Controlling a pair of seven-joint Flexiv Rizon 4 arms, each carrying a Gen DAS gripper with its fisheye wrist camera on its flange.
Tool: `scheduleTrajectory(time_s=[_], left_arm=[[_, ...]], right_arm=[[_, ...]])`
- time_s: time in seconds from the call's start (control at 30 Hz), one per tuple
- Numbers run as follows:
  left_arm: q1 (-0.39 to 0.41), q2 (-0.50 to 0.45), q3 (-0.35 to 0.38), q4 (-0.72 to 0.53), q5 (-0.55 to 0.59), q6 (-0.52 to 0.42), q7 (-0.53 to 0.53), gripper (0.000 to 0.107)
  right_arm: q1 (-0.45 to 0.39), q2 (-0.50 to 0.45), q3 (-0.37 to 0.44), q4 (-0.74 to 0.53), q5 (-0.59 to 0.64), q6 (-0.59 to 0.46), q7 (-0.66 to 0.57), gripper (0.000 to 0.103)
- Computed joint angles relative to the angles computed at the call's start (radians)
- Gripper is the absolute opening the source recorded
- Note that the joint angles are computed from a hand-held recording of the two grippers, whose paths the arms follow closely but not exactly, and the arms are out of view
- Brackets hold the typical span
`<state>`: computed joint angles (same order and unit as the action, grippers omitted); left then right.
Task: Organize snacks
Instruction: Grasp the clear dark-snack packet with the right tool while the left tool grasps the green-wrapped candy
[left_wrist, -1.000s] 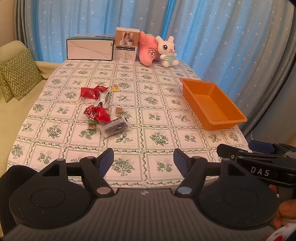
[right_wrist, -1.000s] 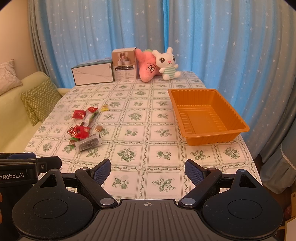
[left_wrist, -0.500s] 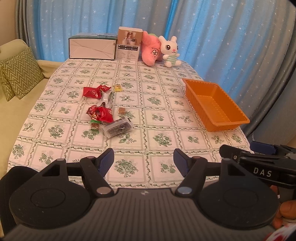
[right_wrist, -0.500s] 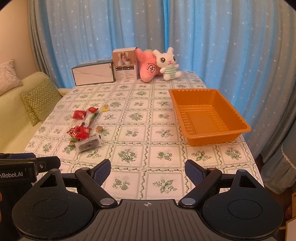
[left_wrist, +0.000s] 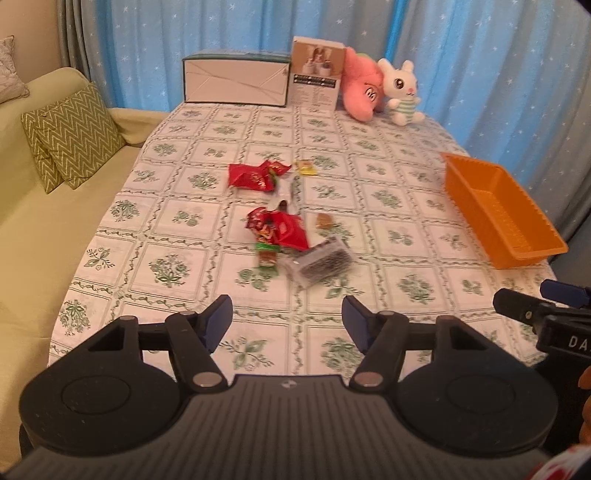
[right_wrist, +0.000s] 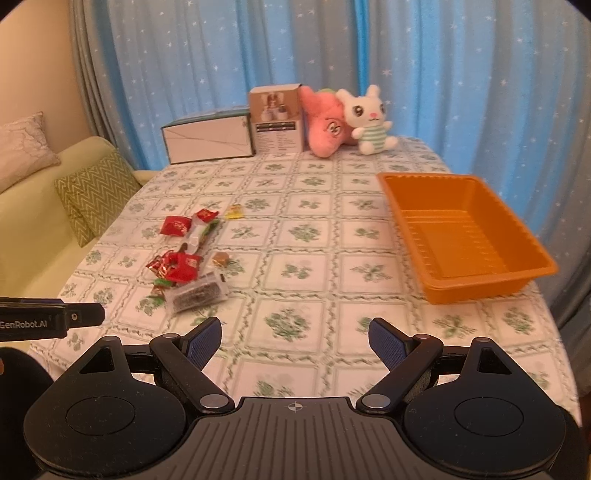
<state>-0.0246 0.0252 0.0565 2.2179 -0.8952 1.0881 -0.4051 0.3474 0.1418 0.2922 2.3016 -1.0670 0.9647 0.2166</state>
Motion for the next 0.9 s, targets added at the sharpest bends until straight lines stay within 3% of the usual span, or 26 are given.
scheduleTrajectory(time_s=[0.27,0.33,0.5,0.7,0.9], left_arm=[[0.044,-0.119,-0.027,-0.089,0.017,0.005,-0.009,0.054],[0.054,-0.147,-0.038,-0.111,0.02,0.01,-0.011,0.053],[0.08,-0.22,-0.068,-0.174,0.032,0.012,-0.016,0.05],[0.106,-0.292,-0.103,-0.243,0.041,0.021,-0.039,0.05],[0.13,-0.331,-0.122,-0.287,0.038,0.019,-0.081,0.049]], right_arm=[[-0.014,-0.162,-0.081,-0.078,-0.148,0.165,0.091,0.086],[-0.014,-0.203,-0.105,-0.103,-0.192,0.213,0.124,0.078],[0.0,-0.307,-0.156,-0.175,-0.235,0.283,0.18,0.071],[0.025,-0.423,-0.213,-0.252,-0.221,0.365,0.283,0.07],[0.074,-0.495,-0.261,-0.314,-0.177,0.358,0.325,0.07]])
